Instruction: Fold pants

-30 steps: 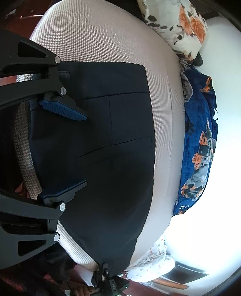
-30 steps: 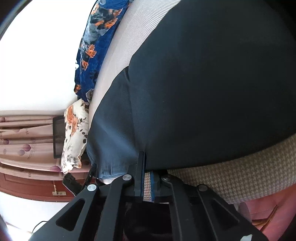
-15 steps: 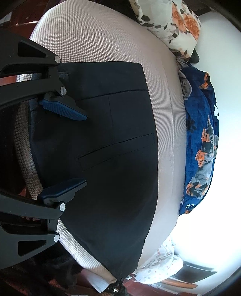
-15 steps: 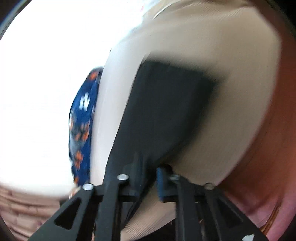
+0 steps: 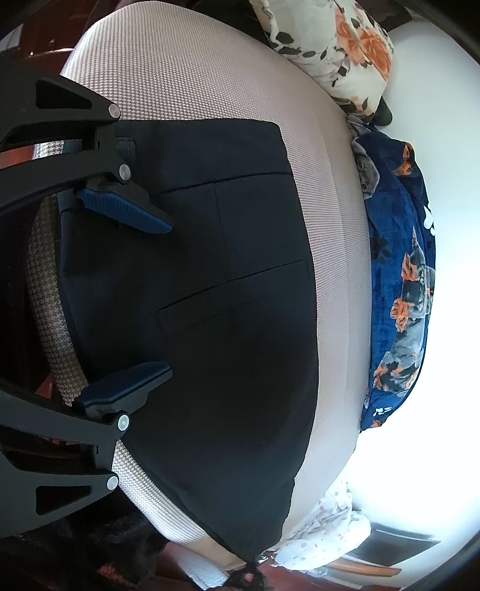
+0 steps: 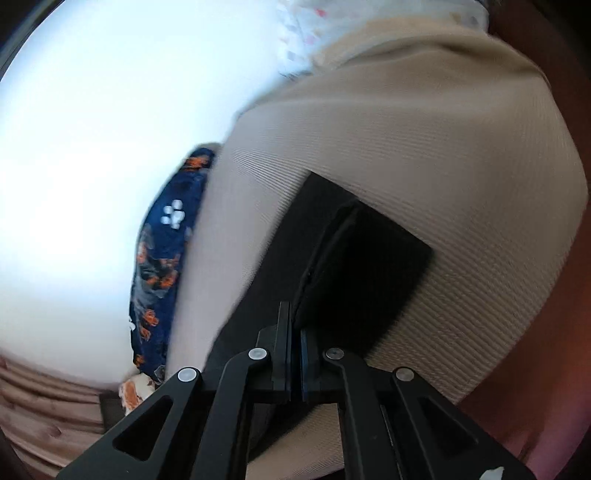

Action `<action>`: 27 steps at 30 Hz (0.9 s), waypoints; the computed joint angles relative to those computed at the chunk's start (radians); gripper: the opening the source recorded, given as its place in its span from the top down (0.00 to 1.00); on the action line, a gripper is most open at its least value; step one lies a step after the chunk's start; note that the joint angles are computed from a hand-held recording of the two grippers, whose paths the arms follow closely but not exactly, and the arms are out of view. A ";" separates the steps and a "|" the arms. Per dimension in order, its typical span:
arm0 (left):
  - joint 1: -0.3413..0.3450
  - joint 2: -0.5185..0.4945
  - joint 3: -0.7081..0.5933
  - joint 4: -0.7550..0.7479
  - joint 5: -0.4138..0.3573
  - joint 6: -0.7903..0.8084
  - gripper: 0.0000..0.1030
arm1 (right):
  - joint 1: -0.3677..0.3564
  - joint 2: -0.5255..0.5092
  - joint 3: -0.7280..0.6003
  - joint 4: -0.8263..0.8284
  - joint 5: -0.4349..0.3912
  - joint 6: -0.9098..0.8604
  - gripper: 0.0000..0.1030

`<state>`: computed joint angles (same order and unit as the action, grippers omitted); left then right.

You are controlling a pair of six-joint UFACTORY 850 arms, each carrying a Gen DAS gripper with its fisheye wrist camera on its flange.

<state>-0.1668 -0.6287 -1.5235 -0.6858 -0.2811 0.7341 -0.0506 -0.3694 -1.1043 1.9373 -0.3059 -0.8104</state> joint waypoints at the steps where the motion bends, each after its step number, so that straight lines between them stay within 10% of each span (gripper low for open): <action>1: 0.000 0.001 0.003 -0.007 0.003 0.010 0.28 | -0.012 -0.009 0.016 0.019 -0.041 0.001 0.96; 8: -0.005 -0.003 -0.004 0.032 0.003 -0.026 0.26 | -0.063 -0.012 0.070 0.172 -0.200 -0.114 0.92; 18: -0.014 -0.003 -0.001 0.072 0.023 -0.066 0.21 | -0.113 0.082 0.150 0.300 -0.075 -0.272 0.72; 27: 0.021 0.031 0.050 -0.369 -0.003 0.265 0.21 | -0.082 0.063 0.110 0.313 -0.038 -0.359 0.50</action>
<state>-0.1455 -0.5977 -1.4737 -1.0546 -0.2836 0.9995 -0.1323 -0.3065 -0.9943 2.2507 -0.3435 -1.1693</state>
